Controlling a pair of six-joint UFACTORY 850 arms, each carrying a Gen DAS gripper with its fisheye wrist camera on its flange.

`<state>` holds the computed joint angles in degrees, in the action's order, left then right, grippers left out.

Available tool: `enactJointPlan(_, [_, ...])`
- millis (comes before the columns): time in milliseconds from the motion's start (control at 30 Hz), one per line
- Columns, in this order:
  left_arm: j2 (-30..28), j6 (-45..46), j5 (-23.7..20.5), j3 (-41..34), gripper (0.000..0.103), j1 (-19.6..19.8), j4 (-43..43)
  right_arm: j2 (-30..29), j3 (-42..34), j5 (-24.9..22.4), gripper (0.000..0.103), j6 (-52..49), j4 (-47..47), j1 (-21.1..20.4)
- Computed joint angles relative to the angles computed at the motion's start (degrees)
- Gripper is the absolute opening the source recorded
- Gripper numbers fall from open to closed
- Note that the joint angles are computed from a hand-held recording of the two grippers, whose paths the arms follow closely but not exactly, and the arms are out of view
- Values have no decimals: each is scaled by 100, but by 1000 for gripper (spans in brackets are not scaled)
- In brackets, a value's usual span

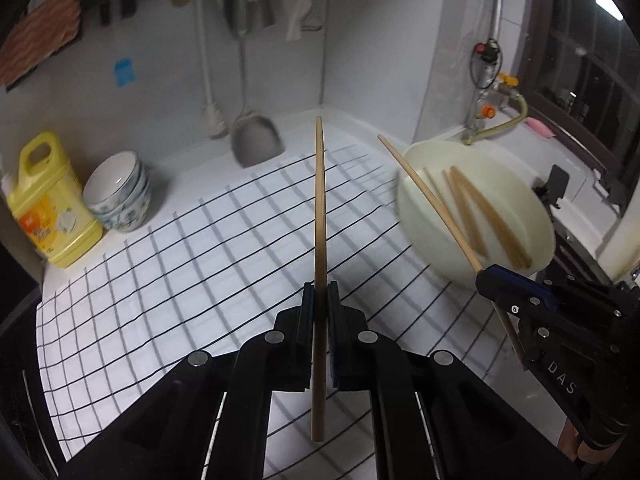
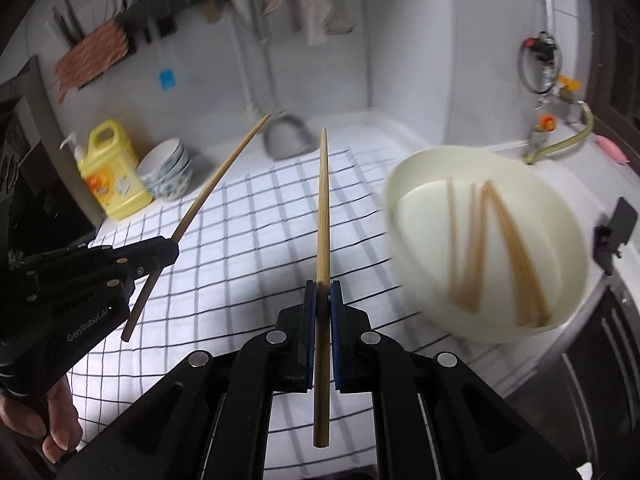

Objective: Organize utensils
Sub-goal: 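Lift both held chopsticks and carry them over the cream basin, then open the left tool into the basin while the right tool releases its chopstick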

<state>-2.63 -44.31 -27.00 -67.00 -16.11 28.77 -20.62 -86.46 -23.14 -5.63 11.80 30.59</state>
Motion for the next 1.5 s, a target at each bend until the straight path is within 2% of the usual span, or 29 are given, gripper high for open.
enactJointPlan(167, [-514, -298, -87, -735, 7, -377, 237, 108, -30, 41, 6, -374, 228, -451])
enactJointPlan(367, [-1396, -519, -516, -1896, 7, -728, 310, -88, -321, -60, 6, -1494, 1187, -1128])
enactJointPlan(500, [-1958, -215, -790, -2624, 7, -845, -71, -369, -676, -318, 6, -1960, 1604, -1476])
enactJointPlan(600, [-2401, 158, -985, -3154, 7, -891, -372, -628, -975, -518, 6, -1937, 1648, -1645])
enactJointPlan(733, [-2915, 839, -1104, -3755, 7, -878, -808, -911, -1261, -618, 6, -1533, 1381, -1685])
enactJointPlan(867, [-3397, 1449, -1259, -4312, 7, -774, -1392, -1278, -1693, -954, 6, -1005, 1118, -1695])
enactJointPlan(1067, [-3917, 1843, -1541, -4807, 7, -666, -1780, -1820, -2261, -1394, 6, -550, 820, -1684])
enactJointPlan(1500, [-4384, 1997, -1940, -5367, 7, -568, -2012, -2256, -2710, -1890, 7, -278, 665, -1685])
